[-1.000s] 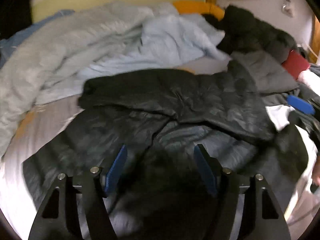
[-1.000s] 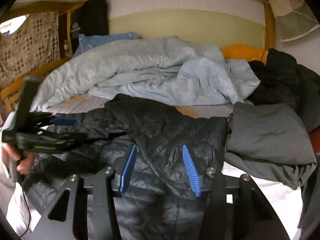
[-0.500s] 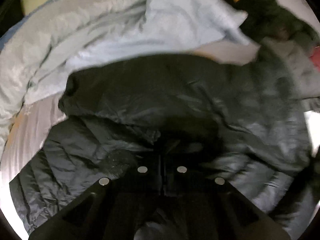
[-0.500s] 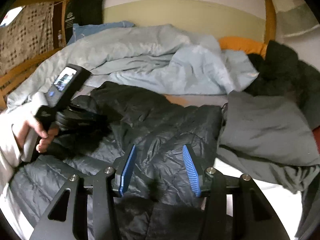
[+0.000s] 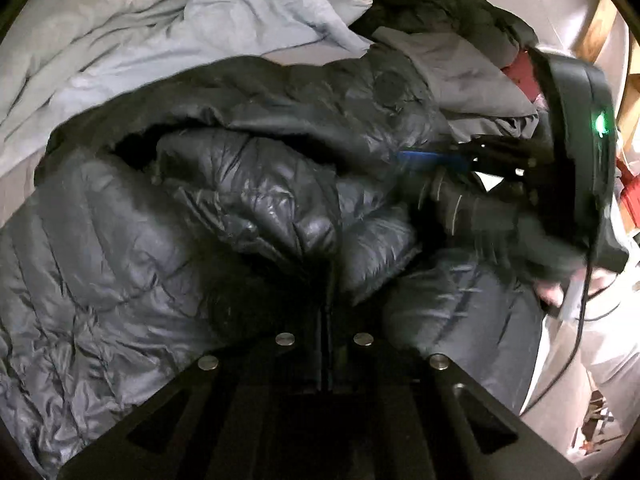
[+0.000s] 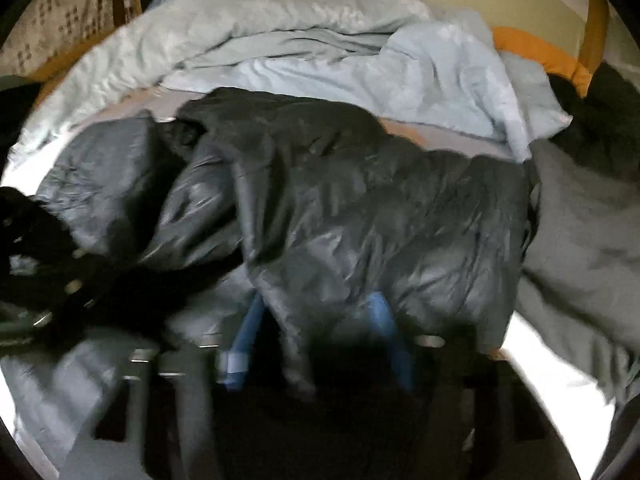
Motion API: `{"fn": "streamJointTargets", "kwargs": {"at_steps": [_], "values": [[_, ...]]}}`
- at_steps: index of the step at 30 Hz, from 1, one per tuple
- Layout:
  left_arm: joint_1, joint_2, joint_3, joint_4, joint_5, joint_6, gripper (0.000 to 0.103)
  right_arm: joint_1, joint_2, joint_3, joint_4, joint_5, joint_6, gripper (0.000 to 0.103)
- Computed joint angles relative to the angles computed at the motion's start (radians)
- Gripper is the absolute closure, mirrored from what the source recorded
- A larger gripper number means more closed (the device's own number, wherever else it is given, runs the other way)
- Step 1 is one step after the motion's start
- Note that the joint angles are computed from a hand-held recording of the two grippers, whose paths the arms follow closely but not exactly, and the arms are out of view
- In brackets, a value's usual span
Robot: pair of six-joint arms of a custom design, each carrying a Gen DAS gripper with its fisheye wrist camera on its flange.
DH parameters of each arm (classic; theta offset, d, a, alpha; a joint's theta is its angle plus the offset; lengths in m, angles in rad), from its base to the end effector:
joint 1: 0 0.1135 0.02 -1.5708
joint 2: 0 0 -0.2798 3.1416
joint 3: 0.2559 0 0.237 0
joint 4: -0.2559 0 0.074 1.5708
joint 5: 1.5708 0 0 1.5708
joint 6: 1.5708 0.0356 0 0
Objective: Fold large clothes
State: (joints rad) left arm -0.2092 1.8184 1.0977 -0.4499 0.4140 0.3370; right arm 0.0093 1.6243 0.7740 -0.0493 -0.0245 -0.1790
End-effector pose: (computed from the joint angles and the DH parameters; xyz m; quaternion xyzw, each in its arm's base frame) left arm 0.3315 -0.0850 0.1804 0.2980 0.9126 -0.1886 0.2070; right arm 0.2994 0.0037 0.1744 -0.0928 0.9396 -0.0164 0.3291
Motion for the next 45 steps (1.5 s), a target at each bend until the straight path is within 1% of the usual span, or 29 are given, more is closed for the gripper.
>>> {"fn": "streamJointTargets", "kwargs": {"at_steps": [1, 2, 4, 5, 6, 8, 9, 11, 13, 14, 15, 16, 17, 19, 22, 24, 26, 27, 28, 29, 30, 32, 35, 37, 38, 41, 43, 44, 45], "values": [[-0.005, -0.022, -0.020, 0.007, -0.023, 0.000, 0.102, -0.021, -0.038, -0.040, 0.066, 0.000, 0.021, 0.101], [-0.006, -0.034, -0.029, 0.009, -0.040, 0.005, 0.102, -0.071, -0.105, -0.112, 0.175, -0.047, 0.065, 0.101], [-0.006, -0.072, -0.050, 0.003, -0.063, 0.029, 0.101, -0.176, -0.209, -0.188, 0.263, -0.119, 0.135, 0.101], [-0.008, -0.094, -0.065, 0.014, -0.081, 0.037, 0.099, -0.209, -0.250, -0.211, 0.279, -0.097, 0.140, 0.101], [-0.010, -0.113, -0.078, 0.027, -0.101, 0.039, 0.090, -0.233, -0.283, -0.232, 0.299, -0.067, 0.130, 0.101], [-0.035, -0.169, -0.121, 0.103, -0.171, 0.012, 0.080, -0.276, -0.332, -0.262, 0.314, -0.028, 0.111, 0.101], [-0.053, -0.195, -0.145, 0.157, -0.206, -0.007, 0.080, -0.304, -0.350, -0.270, 0.310, -0.015, 0.114, 0.101], [-0.065, -0.202, -0.123, 0.158, -0.180, -0.041, 0.078, -0.381, -0.359, -0.273, 0.287, -0.012, 0.122, 0.101], [-0.076, -0.196, -0.080, 0.126, -0.134, -0.068, 0.072, -0.527, -0.297, -0.264, 0.294, -0.114, 0.170, 0.100], [-0.091, -0.197, -0.070, 0.130, -0.140, -0.078, 0.067, -0.596, -0.254, -0.253, 0.283, -0.181, 0.194, 0.097], [-0.110, -0.196, -0.061, 0.142, -0.165, -0.083, 0.064, -0.690, -0.160, -0.228, 0.258, -0.289, 0.218, 0.096], [-0.128, -0.184, -0.046, 0.151, -0.191, -0.087, 0.064, -0.740, -0.095, -0.213, 0.244, -0.362, 0.208, 0.096], [-0.142, -0.171, -0.031, 0.155, -0.203, -0.088, 0.064, -0.774, -0.047, -0.209, 0.234, -0.413, 0.182, 0.096], [-0.155, -0.116, 0.032, 0.129, -0.174, -0.082, 0.063, -0.786, -0.027, -0.258, 0.302, -0.445, 0.133, 0.095], [-0.182, 0.008, 0.166, 0.034, -0.160, -0.073, 0.059, -0.759, -0.115, -0.364, 0.424, -0.414, 0.053, 0.083], [-0.214, 0.088, 0.230, 0.004, -0.250, -0.093, 0.059, -0.753, -0.230, -0.405, 0.420, -0.450, 0.012, 0.068], [-0.228, 0.153, 0.288, -0.013, -0.320, -0.161, 0.059, -0.738, -0.360, -0.395, 0.304, -0.501, -0.027, 0.034], [-0.222, 0.192, 0.338, -0.064, -0.318, -0.203, 0.073, -0.722, -0.408, -0.368, 0.232, -0.514, -0.050, 0.027], [-0.209, 0.208, 0.358, -0.094, -0.281, -0.220, 0.092, -0.711, -0.436, -0.326, 0.141, -0.525, -0.082, 0.020], [-0.199, 0.215, 0.372, -0.112, -0.227, -0.218, 0.102, -0.687, -0.449, -0.280, 0.051, -0.534, -0.117, 0.019], [-0.198, 0.197, 0.354, -0.092, -0.211, -0.210, 0.103, -0.669, -0.460, -0.243, -0.009, -0.549, -0.135, 0.019], [-0.206, 0.103, 0.243, 0.033, -0.236, -0.208, 0.103, -0.652, -0.473, -0.220, -0.020, -0.582, -0.130, 0.019], [-0.189, -0.022, 0.114, 0.147, -0.116, -0.197, 0.103, -0.597, -0.505, -0.236, 0.022, -0.507, -0.059, 0.019], [-0.201, -0.104, 0.032, 0.228, -0.063, -0.196, 0.103, -0.617, -0.549, -0.270, 0.045, -0.520, -0.005, 0.019], [-0.212, -0.131, 0.002, 0.265, -0.043, -0.204, 0.103, -0.626, -0.566, -0.279, 0.053, -0.535, 0.028, 0.019], [-0.249, -0.163, -0.055, 0.381, 0.021, -0.275, 0.103, -0.691, -0.625, -0.272, -0.018, -0.641, 0.018, 0.019], [-0.246, -0.153, -0.072, 0.395, 0.128, -0.281, 0.103, -0.698, -0.629, -0.245, -0.058, -0.631, -0.005, 0.019], [-0.252, -0.142, -0.077, 0.392, 0.154, -0.279, 0.103, -0.701, -0.627, -0.227, -0.087, -0.628, -0.025, 0.019], [-0.278, -0.133, -0.081, 0.388, 0.126, -0.276, 0.103, -0.693, -0.615, -0.208, -0.110, -0.611, -0.031, 0.019]]}}
